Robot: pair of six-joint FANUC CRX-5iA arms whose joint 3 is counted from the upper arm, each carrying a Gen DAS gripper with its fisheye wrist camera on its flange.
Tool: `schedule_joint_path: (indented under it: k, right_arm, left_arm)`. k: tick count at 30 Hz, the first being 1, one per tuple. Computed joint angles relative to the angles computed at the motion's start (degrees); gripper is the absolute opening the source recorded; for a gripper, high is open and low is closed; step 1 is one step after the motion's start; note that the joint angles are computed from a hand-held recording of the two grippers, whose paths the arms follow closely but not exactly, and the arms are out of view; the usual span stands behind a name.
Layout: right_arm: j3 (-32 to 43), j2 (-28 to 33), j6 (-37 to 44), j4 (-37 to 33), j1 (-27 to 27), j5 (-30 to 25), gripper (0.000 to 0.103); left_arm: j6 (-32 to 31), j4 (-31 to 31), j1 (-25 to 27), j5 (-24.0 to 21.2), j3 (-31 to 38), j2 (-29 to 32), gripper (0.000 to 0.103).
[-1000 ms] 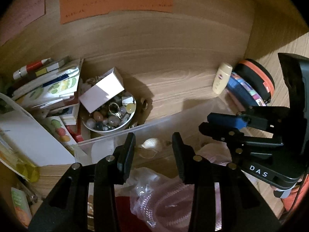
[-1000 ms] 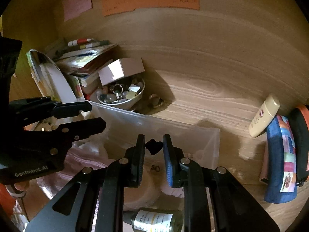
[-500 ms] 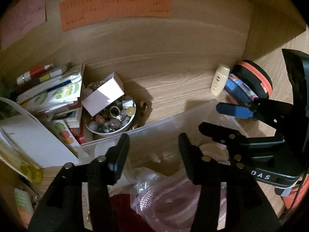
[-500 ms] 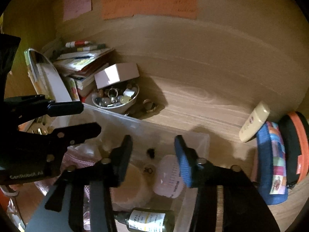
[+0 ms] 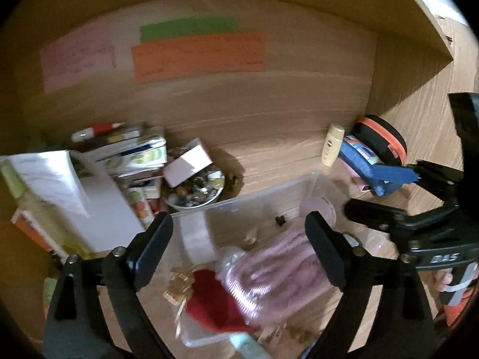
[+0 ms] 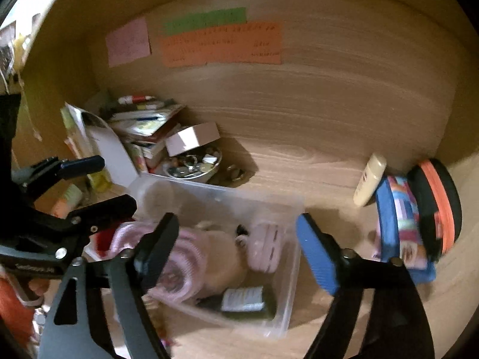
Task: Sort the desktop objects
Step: 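Lower the seashell and black clip into the clear box and open both tools, then withdraw both tools and move them toward the mint tube and blue box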
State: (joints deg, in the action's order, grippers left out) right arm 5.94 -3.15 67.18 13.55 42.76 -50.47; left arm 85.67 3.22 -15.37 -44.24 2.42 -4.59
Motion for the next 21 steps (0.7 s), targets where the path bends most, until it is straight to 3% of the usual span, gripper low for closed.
schedule_joint_path:
  k: [8,11,16,21]
  right_arm:
    - [-9.88,-7.16,-7.71,11.12,6.88,0.69,0.084]
    - [-13.79,-9.64,-9.3,14.6,9.98,0.52,0.084]
    - [-18.12,-11.89,-10.56,16.35,13.81,-0.74,0.084]
    - [-19.44,-11.98,-8.34,11.9,15.71,-2.25,0.084]
  left_arm:
    - [-0.4,1.97,3.17,1.38,-7.5,-7.89,0.094]
    - [0.57,0.05,3.63,1.68,-10.0,-10.67,0.094]
    - [2.01,-2.97,3.86,0.54,-12.84,-13.46,0.095]
    - [-0.8,0.47,5.56,-0.15,-17.08,-15.38,0.095]
